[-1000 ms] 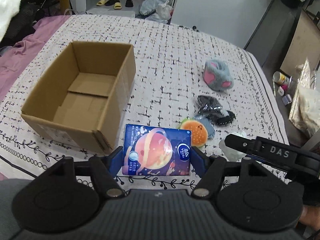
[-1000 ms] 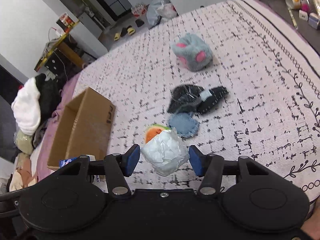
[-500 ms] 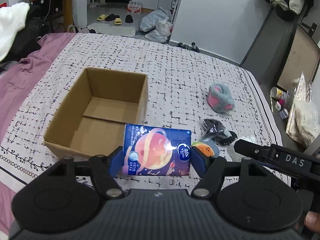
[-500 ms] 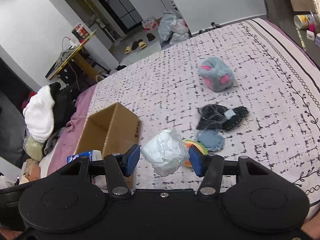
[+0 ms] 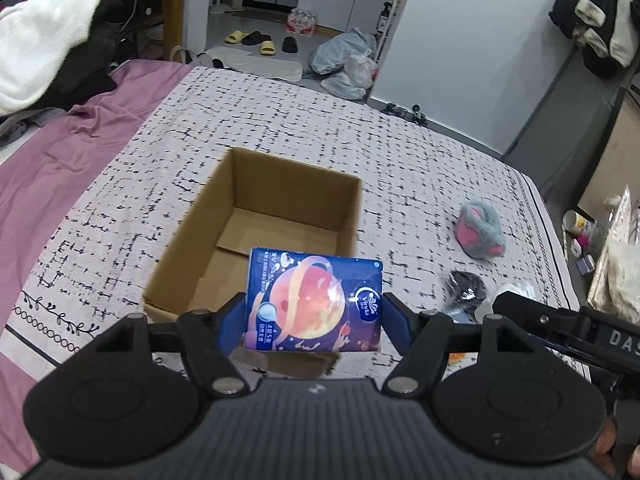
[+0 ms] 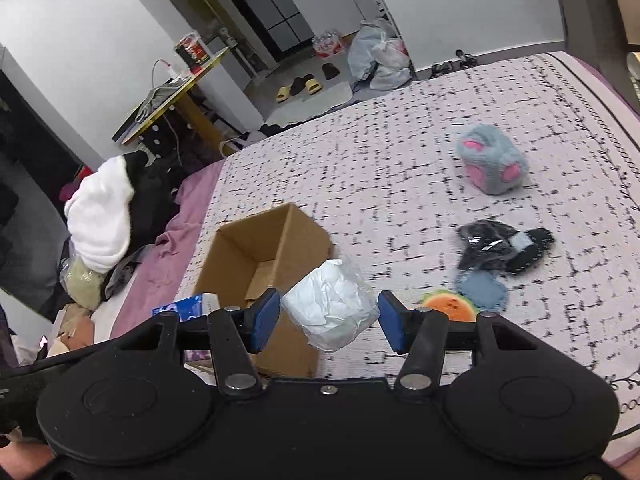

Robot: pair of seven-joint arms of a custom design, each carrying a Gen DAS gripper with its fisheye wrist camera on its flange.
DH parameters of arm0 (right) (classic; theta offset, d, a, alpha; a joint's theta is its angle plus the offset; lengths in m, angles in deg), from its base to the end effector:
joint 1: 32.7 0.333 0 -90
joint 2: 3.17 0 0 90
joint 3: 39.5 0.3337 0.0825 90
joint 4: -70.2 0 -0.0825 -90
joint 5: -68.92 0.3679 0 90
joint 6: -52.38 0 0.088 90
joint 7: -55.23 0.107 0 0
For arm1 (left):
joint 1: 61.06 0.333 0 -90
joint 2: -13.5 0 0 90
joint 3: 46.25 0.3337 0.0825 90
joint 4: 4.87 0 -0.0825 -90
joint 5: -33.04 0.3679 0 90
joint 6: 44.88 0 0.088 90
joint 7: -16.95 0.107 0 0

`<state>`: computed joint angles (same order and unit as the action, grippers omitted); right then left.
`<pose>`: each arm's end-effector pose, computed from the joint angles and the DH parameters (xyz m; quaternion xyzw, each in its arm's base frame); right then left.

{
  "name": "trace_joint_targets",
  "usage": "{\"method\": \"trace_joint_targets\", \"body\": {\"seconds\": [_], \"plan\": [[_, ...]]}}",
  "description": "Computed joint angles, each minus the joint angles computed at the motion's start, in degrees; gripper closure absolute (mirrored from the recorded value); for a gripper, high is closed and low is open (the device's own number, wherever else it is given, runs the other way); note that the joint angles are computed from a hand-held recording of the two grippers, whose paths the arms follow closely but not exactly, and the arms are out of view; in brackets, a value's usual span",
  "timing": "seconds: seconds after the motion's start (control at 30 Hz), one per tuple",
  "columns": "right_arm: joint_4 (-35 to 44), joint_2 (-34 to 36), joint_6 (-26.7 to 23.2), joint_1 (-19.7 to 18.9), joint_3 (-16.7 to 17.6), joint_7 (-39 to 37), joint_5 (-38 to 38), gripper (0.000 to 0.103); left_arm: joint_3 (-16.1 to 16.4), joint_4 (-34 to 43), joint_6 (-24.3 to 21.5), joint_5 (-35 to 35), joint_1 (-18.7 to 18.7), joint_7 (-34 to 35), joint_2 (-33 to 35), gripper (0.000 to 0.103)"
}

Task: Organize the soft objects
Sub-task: 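Carry the tissue pack in the left tool while the right tool carries the white pouch over the box, then open the left tool over the box while the right tool releases the white pouch inside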

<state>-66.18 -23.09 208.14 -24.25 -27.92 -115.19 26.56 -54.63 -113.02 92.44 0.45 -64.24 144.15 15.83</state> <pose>0.4240 0.1902 0.5440 -0.3448 0.8438 -0.1954 0.3618 0.5840 -0.1223 0.5573 -0.4756 0.8178 -0.3180 0.0628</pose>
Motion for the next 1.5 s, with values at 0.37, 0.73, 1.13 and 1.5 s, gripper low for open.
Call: {"method": "trace_joint_targets", "body": {"seconds": [0.37, 0.73, 1.13, 1.5], "plan": [[8.4, 9.1, 1.4, 2.4, -1.0, -0.6, -2.0, 0.05, 0.5, 6.3, -1.5, 2.2, 2.1, -3.8, 5.9, 0.033], [15.3, 16.4, 1.8, 6.5, -4.4, -4.9, 0.8, 0.05, 0.1, 12.4, -4.7, 5.7, 3.5, -8.3, 11.9, 0.031], [17.7, 19.8, 2.2, 8.4, -6.3, -7.0, 3.9, 0.049, 0.4, 13.8, -5.6, 7.2, 4.5, -12.4, 12.4, 0.021], [17.8, 18.9, 0.3, 9.6, -6.5, -6.8, 3.9, 0.021, 0.6, 12.1, -3.8, 8.1, 5.1, -11.7, 10.2, 0.008]]}}
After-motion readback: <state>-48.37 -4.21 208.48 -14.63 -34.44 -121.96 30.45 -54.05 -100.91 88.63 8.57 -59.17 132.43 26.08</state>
